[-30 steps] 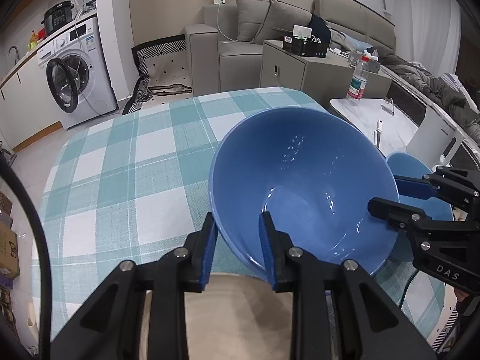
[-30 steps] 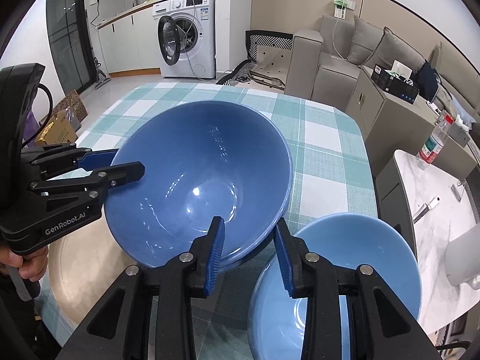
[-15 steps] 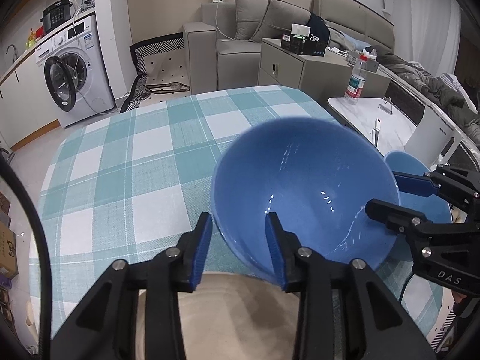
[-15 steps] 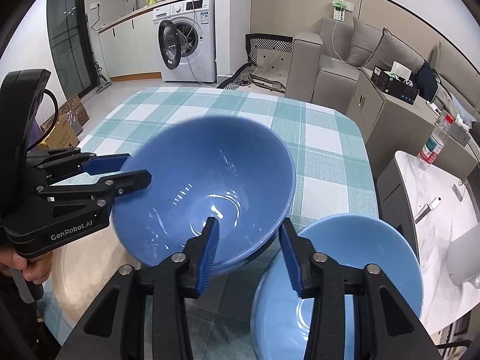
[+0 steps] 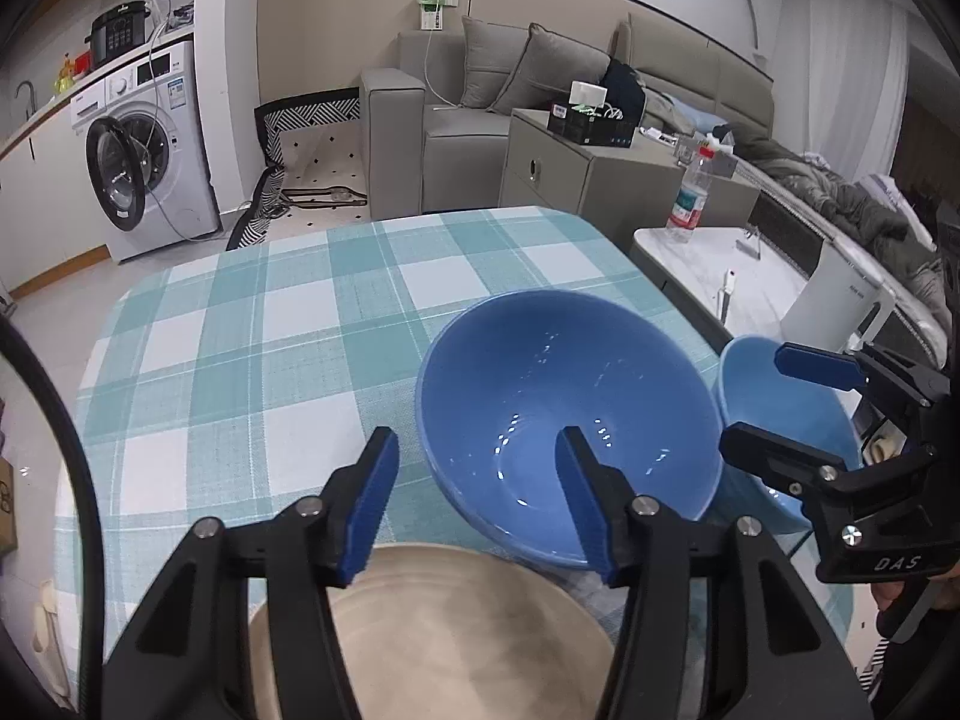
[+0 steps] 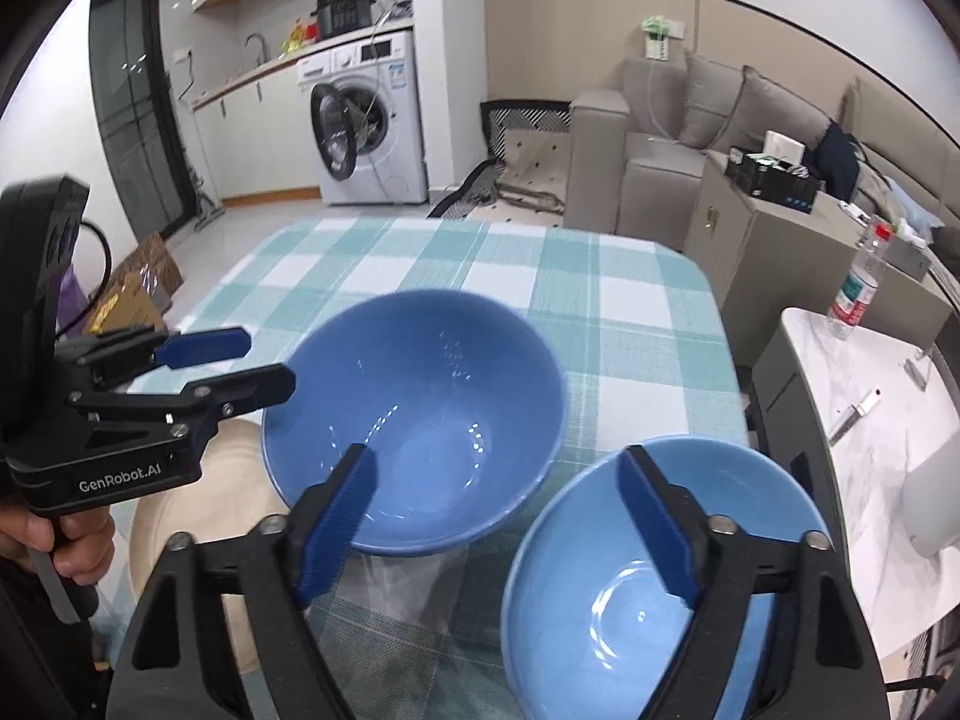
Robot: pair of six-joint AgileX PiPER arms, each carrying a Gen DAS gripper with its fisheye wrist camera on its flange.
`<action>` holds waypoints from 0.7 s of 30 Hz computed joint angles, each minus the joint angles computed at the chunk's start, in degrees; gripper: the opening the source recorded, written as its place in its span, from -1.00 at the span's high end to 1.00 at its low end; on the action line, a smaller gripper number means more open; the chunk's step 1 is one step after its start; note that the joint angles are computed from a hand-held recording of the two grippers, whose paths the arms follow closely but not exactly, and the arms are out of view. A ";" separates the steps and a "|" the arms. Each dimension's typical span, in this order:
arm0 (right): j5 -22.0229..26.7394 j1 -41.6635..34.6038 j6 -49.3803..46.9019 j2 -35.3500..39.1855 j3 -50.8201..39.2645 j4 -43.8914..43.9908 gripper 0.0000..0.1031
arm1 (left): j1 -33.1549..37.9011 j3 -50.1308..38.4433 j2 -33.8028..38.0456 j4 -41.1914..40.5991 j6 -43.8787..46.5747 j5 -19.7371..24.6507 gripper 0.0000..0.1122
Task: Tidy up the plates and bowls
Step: 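Open both grippers to release the dark blue bowl, then move both open grippers to the rim of the light blue bowl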
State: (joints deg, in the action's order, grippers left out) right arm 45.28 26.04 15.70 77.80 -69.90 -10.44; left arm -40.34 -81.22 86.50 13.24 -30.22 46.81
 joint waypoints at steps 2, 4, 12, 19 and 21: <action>-0.68 0.02 1.88 -2.62 1.21 -0.92 -0.92 | 0.02 0.45 -0.89 -1.05 0.10 -0.56 -0.43; -0.97 0.06 3.24 -5.07 2.16 -1.69 -0.96 | -0.43 0.81 -1.75 -0.96 -0.32 -1.21 -0.55; -0.18 0.53 8.94 -13.59 5.51 -4.60 -0.98 | -3.25 1.20 -3.94 -0.07 -1.38 -2.39 -0.82; 0.96 -1.49 11.14 -19.54 8.20 -5.54 -0.99 | -7.28 0.03 -3.81 3.41 -4.94 -1.65 -0.83; 1.25 -2.54 12.81 -20.77 8.81 -6.28 -0.99 | -8.24 -0.30 -3.39 3.93 -5.76 -1.66 -0.83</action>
